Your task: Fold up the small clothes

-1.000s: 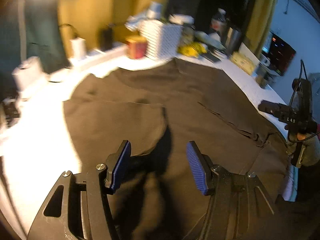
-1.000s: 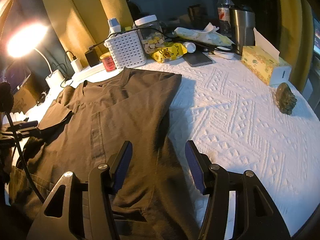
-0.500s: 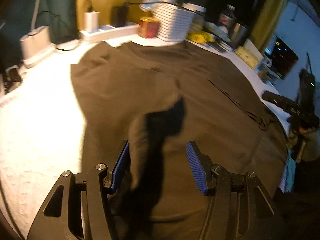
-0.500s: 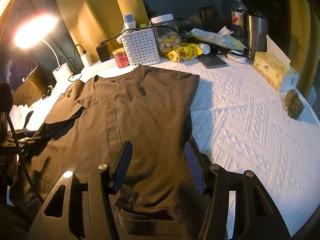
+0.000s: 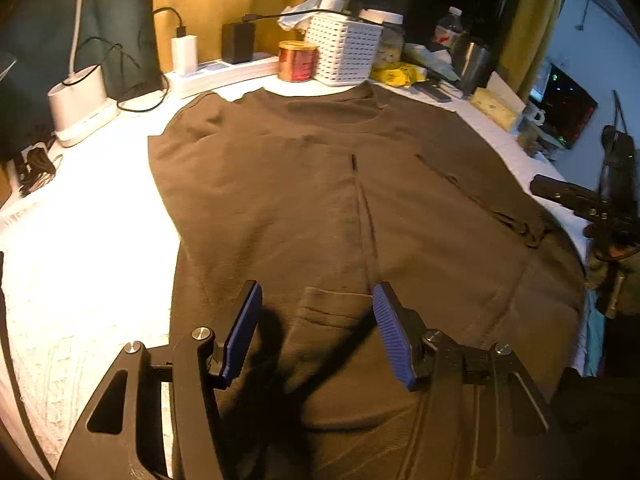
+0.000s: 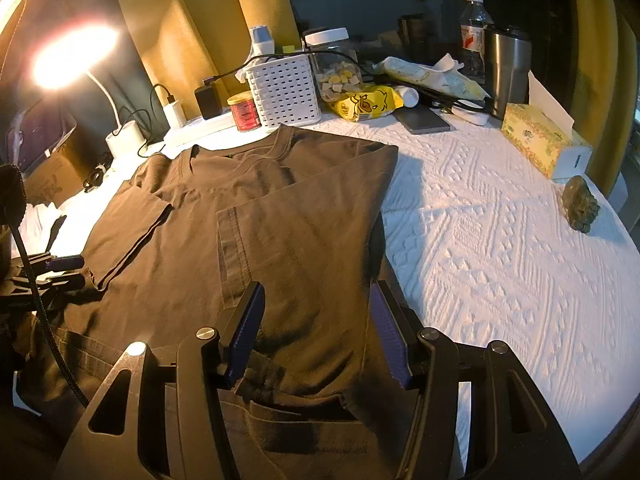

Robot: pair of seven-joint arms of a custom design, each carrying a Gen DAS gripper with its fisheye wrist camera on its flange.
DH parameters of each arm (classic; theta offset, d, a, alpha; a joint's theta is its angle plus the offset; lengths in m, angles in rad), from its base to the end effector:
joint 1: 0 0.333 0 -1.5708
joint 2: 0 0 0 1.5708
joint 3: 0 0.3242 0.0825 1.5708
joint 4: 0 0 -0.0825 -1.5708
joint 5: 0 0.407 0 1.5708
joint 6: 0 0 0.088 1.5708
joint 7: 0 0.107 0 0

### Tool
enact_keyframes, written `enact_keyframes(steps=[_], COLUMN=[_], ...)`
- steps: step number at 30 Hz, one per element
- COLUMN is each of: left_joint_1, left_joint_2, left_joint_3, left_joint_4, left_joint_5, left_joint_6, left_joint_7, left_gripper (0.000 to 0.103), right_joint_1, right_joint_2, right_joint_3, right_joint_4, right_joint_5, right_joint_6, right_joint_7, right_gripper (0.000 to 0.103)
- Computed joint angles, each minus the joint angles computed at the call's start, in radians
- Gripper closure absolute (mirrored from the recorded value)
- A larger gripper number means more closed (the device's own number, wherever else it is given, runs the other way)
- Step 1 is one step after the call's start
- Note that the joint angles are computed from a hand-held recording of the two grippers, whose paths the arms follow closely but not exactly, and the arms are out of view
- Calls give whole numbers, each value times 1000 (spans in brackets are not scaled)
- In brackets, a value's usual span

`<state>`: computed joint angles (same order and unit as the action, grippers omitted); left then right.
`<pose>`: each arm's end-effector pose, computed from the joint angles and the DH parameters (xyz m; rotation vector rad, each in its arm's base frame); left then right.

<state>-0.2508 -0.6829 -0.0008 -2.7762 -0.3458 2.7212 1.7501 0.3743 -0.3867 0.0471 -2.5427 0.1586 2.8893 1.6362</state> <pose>0.3772 -0.0841 0.4682 -1.7885 2.1001 -0.8784 0.4373 0.1871 0.4871 -1.9094 1.5281 -0.4006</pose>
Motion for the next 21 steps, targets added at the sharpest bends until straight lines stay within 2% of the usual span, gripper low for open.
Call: enact_keyframes(steps=[3, 7, 13, 21], left_joint_1=[-63, -108, -68, 1], left_joint_2=[7, -15, -57, -117], left_joint_3=[53, 66, 20, -68], left_joint_4=[5, 5, -9, -46], left_joint_5=[-49, -106, -121, -33], left_joint_6=[-40, -83, -98, -17], left_joint_7=[63, 144, 145, -1], left_gripper=[45, 45, 45, 45], right_joint_1=[-4, -4, -16, -26], right_joint_2=[-1, -3, -48, -162], right_joint_3=[4, 4, 11, 18], right_joint_4=[0, 0, -30, -96], right_joint_5=[-3, -6, -19, -48], right_joint_6=[-2, -5, -14, -72], right_joint_7=[2, 3, 11, 45], right_gripper=[45, 45, 45, 45])
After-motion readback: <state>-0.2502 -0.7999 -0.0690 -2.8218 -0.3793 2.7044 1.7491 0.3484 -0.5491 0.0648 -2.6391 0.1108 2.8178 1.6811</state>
